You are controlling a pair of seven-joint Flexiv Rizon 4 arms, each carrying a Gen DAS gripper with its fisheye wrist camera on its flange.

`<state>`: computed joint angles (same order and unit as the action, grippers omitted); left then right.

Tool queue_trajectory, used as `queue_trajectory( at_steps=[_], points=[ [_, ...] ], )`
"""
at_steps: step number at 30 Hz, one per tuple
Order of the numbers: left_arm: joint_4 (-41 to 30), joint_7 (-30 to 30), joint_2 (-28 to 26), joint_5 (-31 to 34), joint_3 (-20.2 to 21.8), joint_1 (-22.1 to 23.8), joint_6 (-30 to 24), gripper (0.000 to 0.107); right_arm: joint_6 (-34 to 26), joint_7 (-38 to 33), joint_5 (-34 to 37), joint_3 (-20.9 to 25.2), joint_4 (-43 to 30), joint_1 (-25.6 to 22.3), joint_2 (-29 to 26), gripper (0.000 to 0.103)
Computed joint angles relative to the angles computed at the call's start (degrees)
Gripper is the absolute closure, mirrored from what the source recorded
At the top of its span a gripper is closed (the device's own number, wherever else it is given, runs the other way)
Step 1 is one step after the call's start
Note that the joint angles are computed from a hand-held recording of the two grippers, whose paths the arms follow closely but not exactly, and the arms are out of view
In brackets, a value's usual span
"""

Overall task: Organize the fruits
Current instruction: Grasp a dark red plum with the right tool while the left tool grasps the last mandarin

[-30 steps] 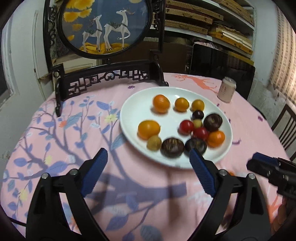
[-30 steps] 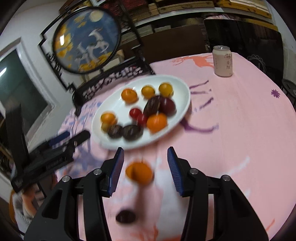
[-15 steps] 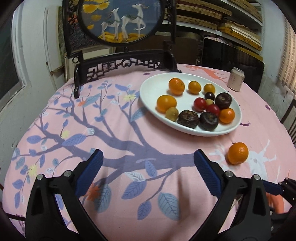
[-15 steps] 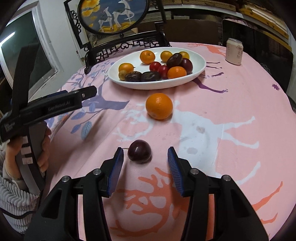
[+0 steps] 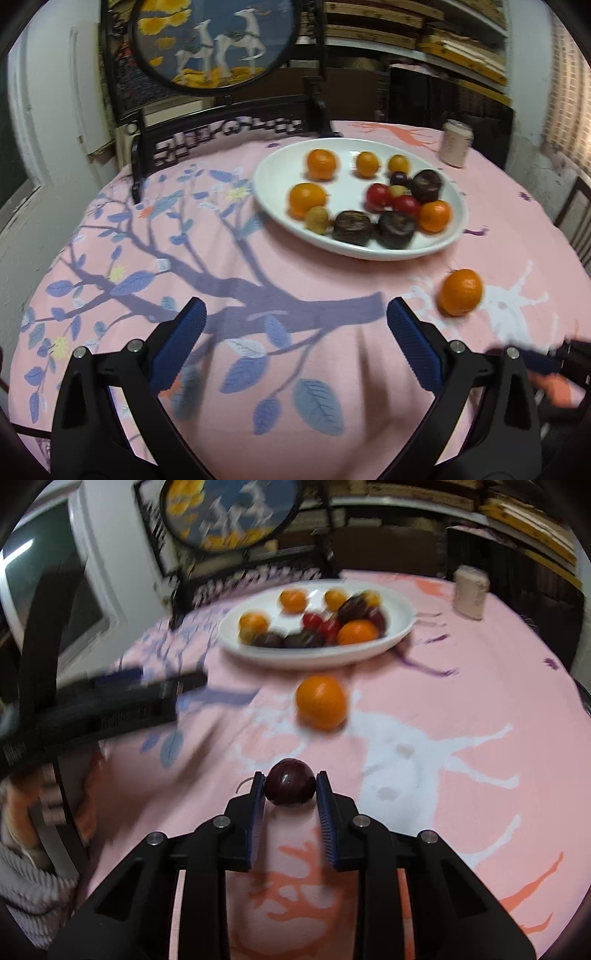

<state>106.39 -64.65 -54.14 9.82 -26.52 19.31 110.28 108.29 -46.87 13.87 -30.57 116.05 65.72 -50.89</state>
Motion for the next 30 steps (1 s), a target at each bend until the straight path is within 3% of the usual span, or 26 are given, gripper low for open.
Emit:
queue_trajectory(
  at_steps=[2,6,11,18,21,22,23,28,30],
  points=[
    [0.83,1.45,-0.77,2.80,-2.76,2.01,0.10,0.007,0.49,1.98,3.54,-3.39,1.52,2.64,-0.36,0.075],
    [1.43,4.69,-1.42,5.76,-3.83,1.61,0.41,0.007,-0.49,7.42,7.85,-8.83,3.93,6.29,-1.56,0.075],
    [0.83,8.37,-3.51,6.99,-7.81,1.81,-1.68,0.007,3.26,9.00,8.33,-7.41,5.22,4.34,-0.60,0.075],
    [-2.35,12.16,-3.15,2.40,-1.61,-7.37,-2.51,0.009,4.64,8.25,9.95,-5.64,5.07,2.97,0.25,0.075],
    [-3.40,13.25,-3.68,0.44,-3.53,-6.71,-6.23,0.037,5.07,7.41,10.28,-4.97,5.08,2.52,0.68,0.075],
    [-3.93,13.68,-3.91,-0.87,-4.65,-6.11,-9.06,0.059,5.14,7.18,10.45,-4.75,5.05,2.42,0.72,0.075],
    [-4.29,14.60,-4.16,-2.08,-5.77,-5.37,-11.64,0.065,5.16,6.93,10.44,-4.35,4.95,2.06,0.86,0.075],
    [-1.31,17.18,-4.31,-5.76,-9.78,-0.99,-12.44,0.066,5.06,6.30,11.00,-3.45,4.65,1.31,0.98,0.075],
    [0.39,17.15,-3.60,-6.38,-9.89,0.08,-10.22,0.066,4.98,6.05,10.63,-2.48,4.46,0.49,1.20,0.075]
  ],
)
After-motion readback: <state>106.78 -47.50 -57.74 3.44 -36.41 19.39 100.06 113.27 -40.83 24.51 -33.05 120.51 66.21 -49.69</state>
